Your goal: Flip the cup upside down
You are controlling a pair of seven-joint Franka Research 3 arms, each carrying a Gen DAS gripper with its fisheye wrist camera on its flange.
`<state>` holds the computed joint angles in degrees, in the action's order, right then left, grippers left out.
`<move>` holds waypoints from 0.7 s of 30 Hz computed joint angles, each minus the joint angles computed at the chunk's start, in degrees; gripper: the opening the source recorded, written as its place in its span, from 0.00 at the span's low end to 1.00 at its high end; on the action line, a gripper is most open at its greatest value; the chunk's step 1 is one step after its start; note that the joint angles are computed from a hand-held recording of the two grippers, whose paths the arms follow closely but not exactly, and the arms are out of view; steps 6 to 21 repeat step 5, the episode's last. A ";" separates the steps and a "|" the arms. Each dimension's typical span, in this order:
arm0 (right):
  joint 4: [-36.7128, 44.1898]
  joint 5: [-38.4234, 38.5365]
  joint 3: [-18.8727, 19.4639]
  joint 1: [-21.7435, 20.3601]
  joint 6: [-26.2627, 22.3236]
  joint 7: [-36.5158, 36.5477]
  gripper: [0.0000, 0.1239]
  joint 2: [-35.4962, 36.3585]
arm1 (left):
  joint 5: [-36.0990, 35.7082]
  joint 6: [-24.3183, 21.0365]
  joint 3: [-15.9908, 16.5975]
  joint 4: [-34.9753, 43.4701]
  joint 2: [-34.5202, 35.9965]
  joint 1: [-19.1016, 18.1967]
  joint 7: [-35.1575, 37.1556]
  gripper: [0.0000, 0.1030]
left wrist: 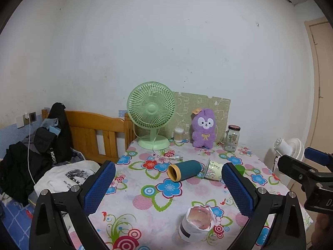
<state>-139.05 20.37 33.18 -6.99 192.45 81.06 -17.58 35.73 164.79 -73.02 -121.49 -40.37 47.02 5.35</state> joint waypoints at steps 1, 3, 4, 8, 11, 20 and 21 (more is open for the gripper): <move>0.02 -0.06 -0.08 0.07 -0.01 -0.02 0.83 0.02 | -0.06 0.02 -0.05 -0.02 0.03 -0.01 -0.02 1.00; 0.02 -0.05 -0.11 0.10 0.00 0.02 0.83 0.08 | -0.07 -0.02 -0.13 0.00 -0.16 0.11 -0.05 1.00; 0.02 -0.05 -0.11 0.10 0.00 0.02 0.83 0.08 | -0.11 -0.04 -0.16 0.01 -0.24 0.14 -0.06 1.00; -0.05 -0.08 -0.32 0.32 -0.02 0.02 0.83 0.06 | -0.21 -0.09 -0.17 0.00 -0.31 0.15 -0.14 1.00; -0.05 -0.08 -0.32 0.32 -0.02 0.02 0.83 0.06 | -0.21 -0.09 -0.17 0.00 -0.31 0.15 -0.14 1.00; -0.05 -0.08 -0.32 0.32 -0.02 0.02 0.83 0.06 | -0.21 -0.09 -0.17 0.00 -0.31 0.15 -0.14 1.00; -0.05 -0.08 -0.32 0.32 -0.02 0.02 0.83 0.06 | -0.21 -0.09 -0.17 0.00 -0.31 0.15 -0.14 1.00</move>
